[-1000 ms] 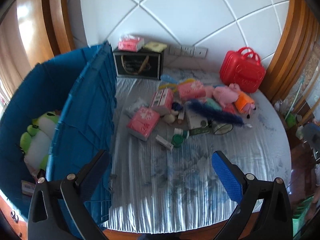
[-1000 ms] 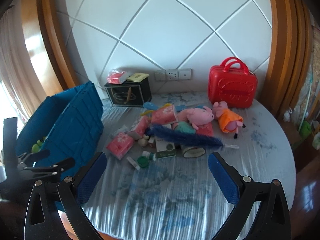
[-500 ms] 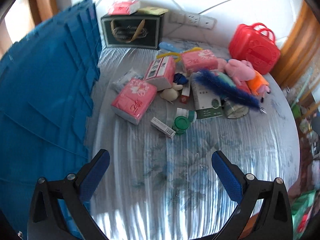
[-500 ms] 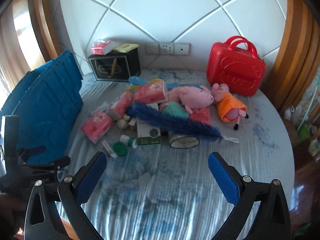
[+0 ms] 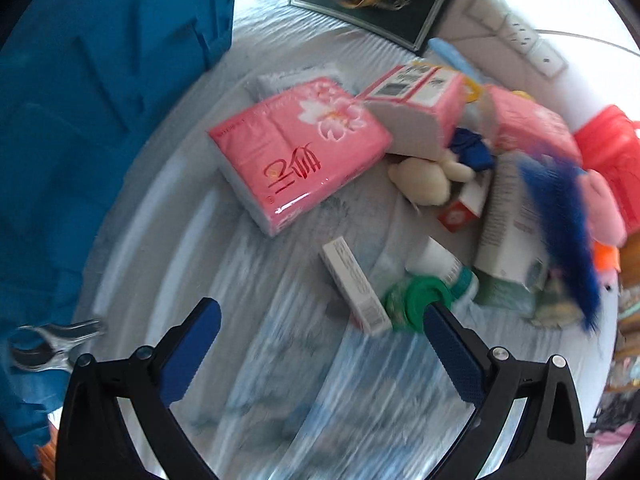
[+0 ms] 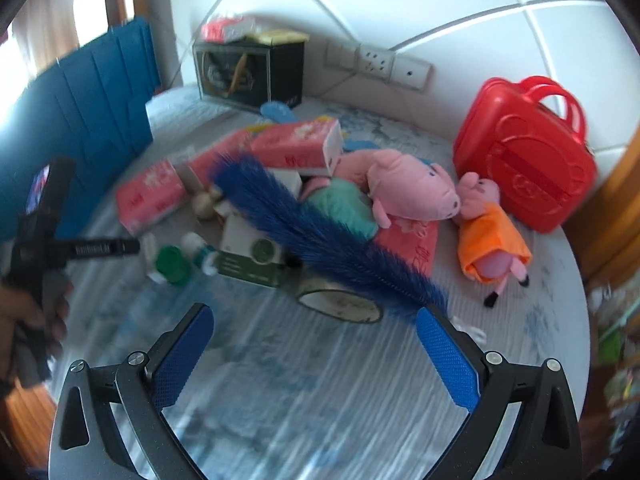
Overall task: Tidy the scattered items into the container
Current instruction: 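Grasp the white medicine box with the left tool while the right tool grasps the blue duster, then lift the white box with the left tool while the right tool lifts the blue duster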
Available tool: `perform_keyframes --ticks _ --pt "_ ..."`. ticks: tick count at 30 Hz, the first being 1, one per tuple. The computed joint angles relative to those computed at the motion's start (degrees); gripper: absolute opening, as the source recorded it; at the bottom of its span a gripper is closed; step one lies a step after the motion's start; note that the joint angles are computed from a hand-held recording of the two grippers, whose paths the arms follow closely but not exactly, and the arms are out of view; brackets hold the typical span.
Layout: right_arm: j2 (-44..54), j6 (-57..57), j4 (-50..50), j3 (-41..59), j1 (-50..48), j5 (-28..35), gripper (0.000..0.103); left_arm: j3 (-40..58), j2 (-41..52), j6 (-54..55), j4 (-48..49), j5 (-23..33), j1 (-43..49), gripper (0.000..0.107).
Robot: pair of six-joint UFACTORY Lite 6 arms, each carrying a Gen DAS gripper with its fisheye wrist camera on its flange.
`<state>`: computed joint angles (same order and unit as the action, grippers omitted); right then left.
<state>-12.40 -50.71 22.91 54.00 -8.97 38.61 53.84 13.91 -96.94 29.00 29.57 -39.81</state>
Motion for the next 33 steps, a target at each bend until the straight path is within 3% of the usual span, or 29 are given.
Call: perform_keyframes --ticks 5,10,16,18,24,29,31,33 --pt "13.73 -12.66 7.06 5.09 -1.81 -5.66 0.103 4.15 7.41 -3.59 1.98 -1.42 1.73 0.095" --pt "23.85 -14.34 6.34 11.36 -0.44 -9.60 0.103 5.15 10.77 -6.74 3.02 -2.39 1.29 0.085" --pt "30.63 -16.28 8.09 15.92 -1.06 -9.35 0.103 4.09 11.76 -13.56 7.06 -1.63 -0.23 0.050" --pt "31.33 -17.79 8.67 15.92 -1.46 -9.48 0.103 3.47 11.11 -14.59 8.58 -1.85 -0.72 0.017" --pt "32.69 -24.19 12.75 16.34 -0.96 -9.83 0.103 2.14 7.64 -19.52 11.86 1.50 -3.73 0.017" --pt "35.40 -24.21 10.07 16.04 3.88 -16.77 0.103 3.13 7.68 -17.96 10.46 1.89 -4.85 0.017" --pt "37.39 -22.98 8.57 17.12 5.03 -17.12 0.096 1.08 5.28 -17.46 9.87 1.68 -4.99 0.017" --pt "40.01 -20.96 7.19 19.63 5.68 -14.22 0.069 -2.03 2.55 -20.62 10.60 2.16 -7.20 0.017"
